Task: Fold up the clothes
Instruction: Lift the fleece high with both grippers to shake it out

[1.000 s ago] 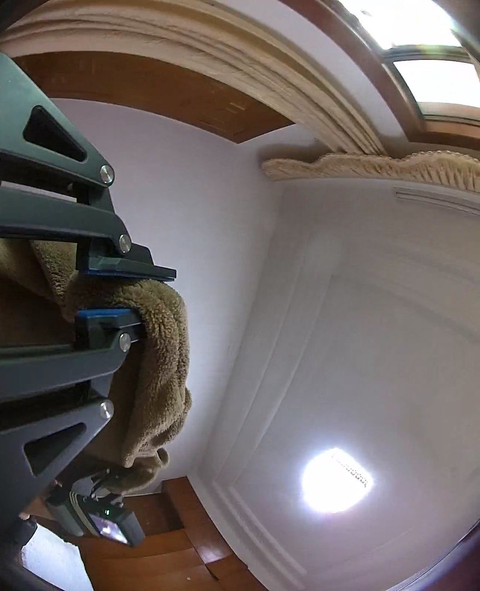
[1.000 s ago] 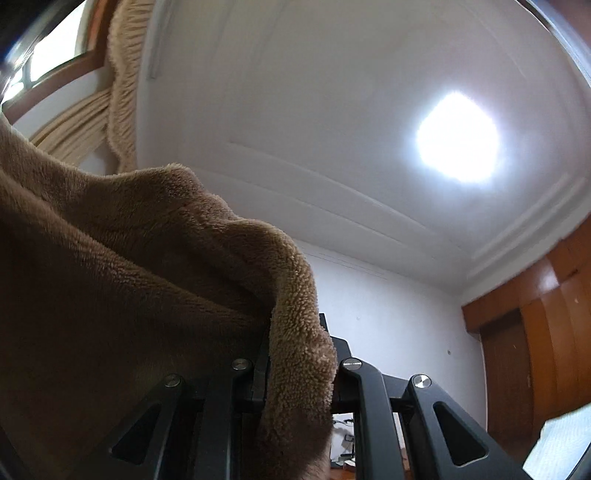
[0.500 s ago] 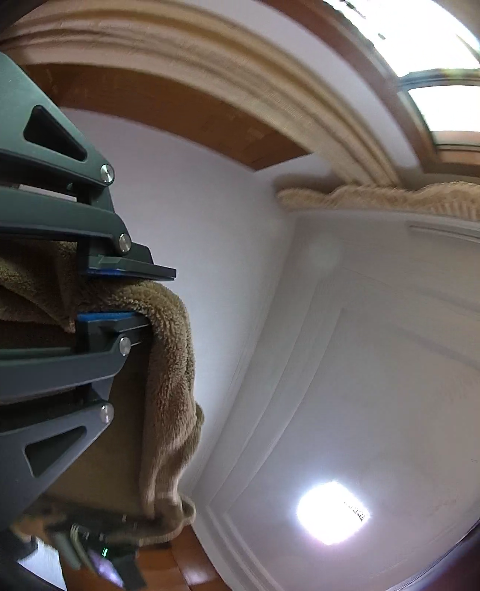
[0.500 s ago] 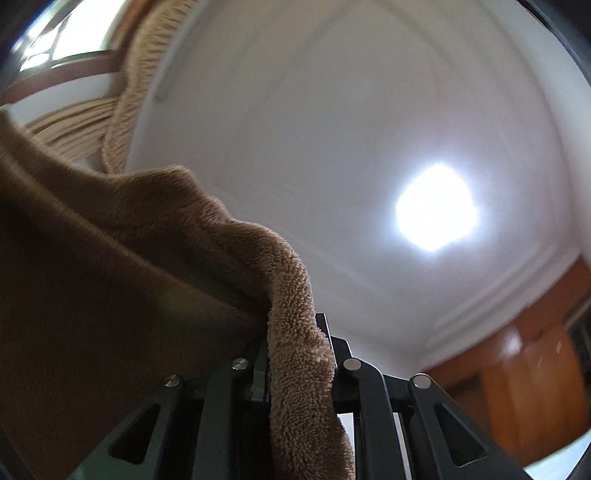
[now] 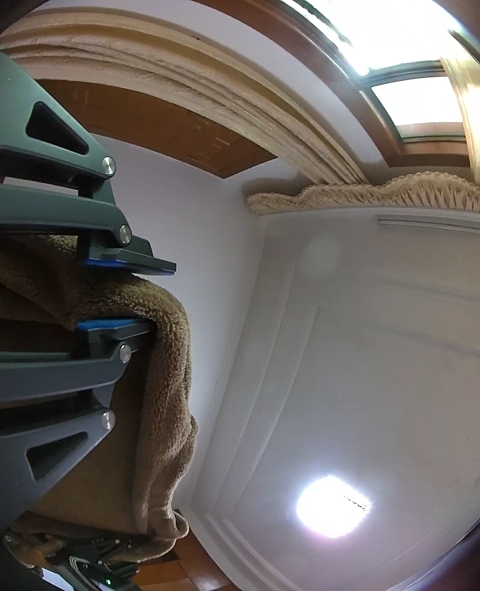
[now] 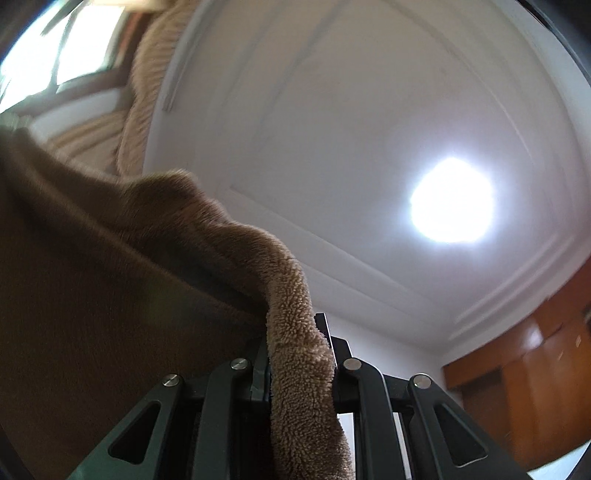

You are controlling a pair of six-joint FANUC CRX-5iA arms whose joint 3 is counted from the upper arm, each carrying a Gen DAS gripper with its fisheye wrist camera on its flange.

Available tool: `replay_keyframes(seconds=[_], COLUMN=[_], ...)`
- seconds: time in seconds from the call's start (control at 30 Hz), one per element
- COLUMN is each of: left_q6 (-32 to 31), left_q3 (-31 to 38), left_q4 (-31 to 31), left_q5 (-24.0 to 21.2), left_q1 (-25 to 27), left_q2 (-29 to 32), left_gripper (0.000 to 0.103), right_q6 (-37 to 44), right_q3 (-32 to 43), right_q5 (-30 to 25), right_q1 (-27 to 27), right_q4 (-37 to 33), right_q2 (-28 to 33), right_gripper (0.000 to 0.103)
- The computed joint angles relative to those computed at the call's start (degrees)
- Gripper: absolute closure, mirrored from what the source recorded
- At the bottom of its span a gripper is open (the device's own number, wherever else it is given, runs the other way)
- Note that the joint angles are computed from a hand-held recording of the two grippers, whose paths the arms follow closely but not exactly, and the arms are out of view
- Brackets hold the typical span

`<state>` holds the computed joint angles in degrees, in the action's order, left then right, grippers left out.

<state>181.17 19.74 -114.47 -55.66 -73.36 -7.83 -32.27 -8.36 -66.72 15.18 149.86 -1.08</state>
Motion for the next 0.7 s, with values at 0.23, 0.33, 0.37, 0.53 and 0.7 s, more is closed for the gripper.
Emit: replay_keyframes(seconds=[0.23, 0.33, 0.37, 0.53, 0.7], left_q6=[-1.12, -4.41, -5.82, -16.16, -24.68], left_q3=[-2.24, -0.66, 0.35, 9.2, 15.35], left_q4=[-7.86, -7.02, -5.82, 11.36, 27.6], left_q5=[-7.98, -8.67, -8.35, -0.9, 2.75], left_q1=[-5.82, -5.55, -4.9, 5.44, 16.26], left_q2=[-0.57, 0.05, 0.49, 5.64, 13.03], left_gripper=[0.071, 0.068, 0.068, 0.068, 0.068], right_q6=[-1.13, 3.79, 5.49, 14.97, 24.8], right_q3=[-4.1, -2.84, -1.79, 3.86, 9.17], right_q5=[-2.76, -2.26, -2.59, 0.66, 4.44], right_q1=[2.12, 3.22, 3.45, 4.38, 4.53], right_q4=[4.22, 2.98, 2.48, -3.33, -12.96], right_q2=[-5.05, -4.09, -2.86, 2.89, 11.4], right_gripper=[0.087, 0.087, 0.087, 0.087, 0.086])
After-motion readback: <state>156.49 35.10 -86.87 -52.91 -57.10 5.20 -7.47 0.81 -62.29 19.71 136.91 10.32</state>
